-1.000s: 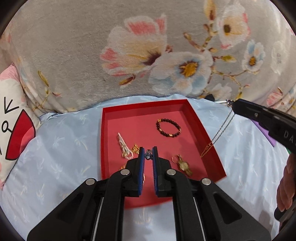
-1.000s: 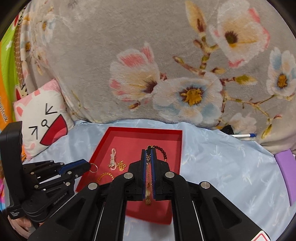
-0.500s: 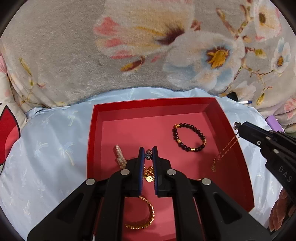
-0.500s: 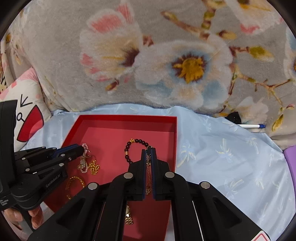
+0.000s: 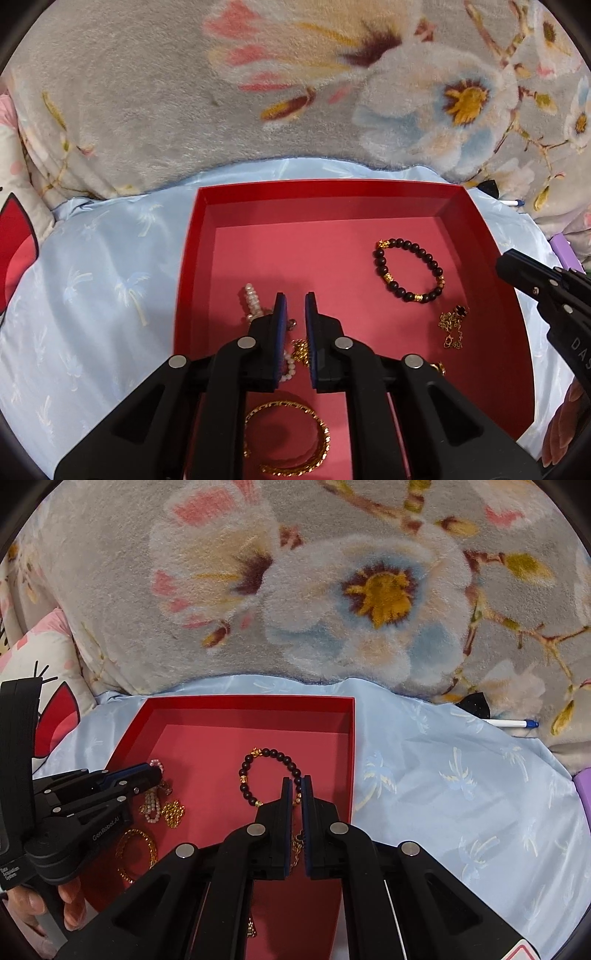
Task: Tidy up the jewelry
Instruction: 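Open both tools to drop the ring and chain into the box, then grasp a gold hoop earring with the left tool while the right tool grasps another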
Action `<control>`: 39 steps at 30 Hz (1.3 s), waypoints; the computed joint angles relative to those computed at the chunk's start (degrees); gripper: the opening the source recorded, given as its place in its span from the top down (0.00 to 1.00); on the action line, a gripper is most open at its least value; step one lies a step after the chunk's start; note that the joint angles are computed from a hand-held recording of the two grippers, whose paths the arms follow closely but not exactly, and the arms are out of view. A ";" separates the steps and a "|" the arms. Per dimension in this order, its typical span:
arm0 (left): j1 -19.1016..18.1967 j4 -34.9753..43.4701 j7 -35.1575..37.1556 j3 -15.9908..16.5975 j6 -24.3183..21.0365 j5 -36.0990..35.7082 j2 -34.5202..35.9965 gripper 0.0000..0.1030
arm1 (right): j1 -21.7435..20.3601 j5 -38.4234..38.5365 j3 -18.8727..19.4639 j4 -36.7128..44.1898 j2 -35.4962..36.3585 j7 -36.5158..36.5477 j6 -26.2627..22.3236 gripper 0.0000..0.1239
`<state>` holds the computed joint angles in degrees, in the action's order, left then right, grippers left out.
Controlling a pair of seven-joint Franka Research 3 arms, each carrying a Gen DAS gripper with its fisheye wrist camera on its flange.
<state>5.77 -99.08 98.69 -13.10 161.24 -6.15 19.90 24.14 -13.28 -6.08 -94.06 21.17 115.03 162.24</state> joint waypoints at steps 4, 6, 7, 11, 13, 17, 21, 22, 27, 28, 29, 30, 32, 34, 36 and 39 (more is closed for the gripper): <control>1.86 -5.13 2.70 -1.49 3.36 -2.61 -3.48 0.80 | -0.01 0.06 0.34 -5.35 -3.24 -0.11 2.85 0.95; 2.51 -7.69 4.22 -1.88 4.37 -4.40 -5.46 0.80 | 0.34 -0.75 0.20 -8.84 -5.47 0.53 4.49 0.95; 3.04 -8.89 5.58 -2.34 4.70 -5.93 -6.45 0.80 | 0.07 -0.50 0.66 -10.66 -6.65 0.34 5.33 0.94; 3.92 -14.07 11.65 -2.98 5.35 -13.35 -11.10 0.80 | 0.99 -4.61 -0.06 -18.51 -12.07 4.28 8.50 0.94; 3.92 -17.47 15.62 -2.87 5.49 -18.19 -14.13 0.80 | 0.48 -7.20 0.52 -22.38 -14.89 6.58 9.67 0.93; 2.17 -24.08 22.57 -1.12 5.16 -26.28 -19.95 0.79 | -1.88 -10.34 3.17 -30.27 -20.73 9.51 10.48 0.93; -1.05 -30.45 27.77 1.87 4.83 -31.85 -25.24 0.76 | -4.96 -15.73 6.30 -38.00 -26.63 14.77 9.66 0.93; -1.83 -31.98 28.02 2.58 5.13 -32.15 -26.40 0.75 | -5.44 -14.85 6.85 -39.50 -27.68 14.36 9.77 0.93; -6.19 -37.56 29.33 6.82 4.67 -34.04 -31.45 0.75 | -6.50 -8.58 8.96 -46.68 -32.65 11.28 10.08 0.93; -7.10 -38.60 29.56 7.62 4.71 -34.25 -32.41 0.74 | -6.52 -7.29 9.33 -47.56 -33.28 10.38 9.78 0.92; -7.77 -39.35 29.26 8.23 4.77 -33.84 -33.04 0.73 | -6.83 -6.39 9.93 -48.45 -33.87 9.89 9.69 0.90; -8.88 -40.47 29.65 9.15 4.53 -34.28 -34.11 0.70 | -7.40 -5.82 10.78 -49.44 -34.47 9.79 9.78 0.84; -11.28 -42.74 30.66 10.94 4.73 -35.13 -36.05 0.61 | -9.56 -5.65 13.24 -51.18 -35.42 10.66 10.32 0.78; -13.29 -45.43 31.02 12.02 5.85 -34.65 -38.00 0.53 | -11.56 -5.24 15.50 -52.11 -35.74 10.77 10.44 0.78; -14.75 -47.67 30.33 12.50 7.05 -33.04 -39.39 0.53 | -14.29 -5.49 18.40 -52.59 -35.88 11.56 10.33 0.78; -16.98 -50.52 28.73 13.61 7.25 -30.87 -41.33 0.53 | -16.33 -4.33 20.83 -52.95 -35.89 10.79 10.73 0.78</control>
<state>-11.21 -149.61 127.41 0.50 168.49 -37.02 -21.43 7.81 -17.61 14.74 -147.01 -14.72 125.82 172.97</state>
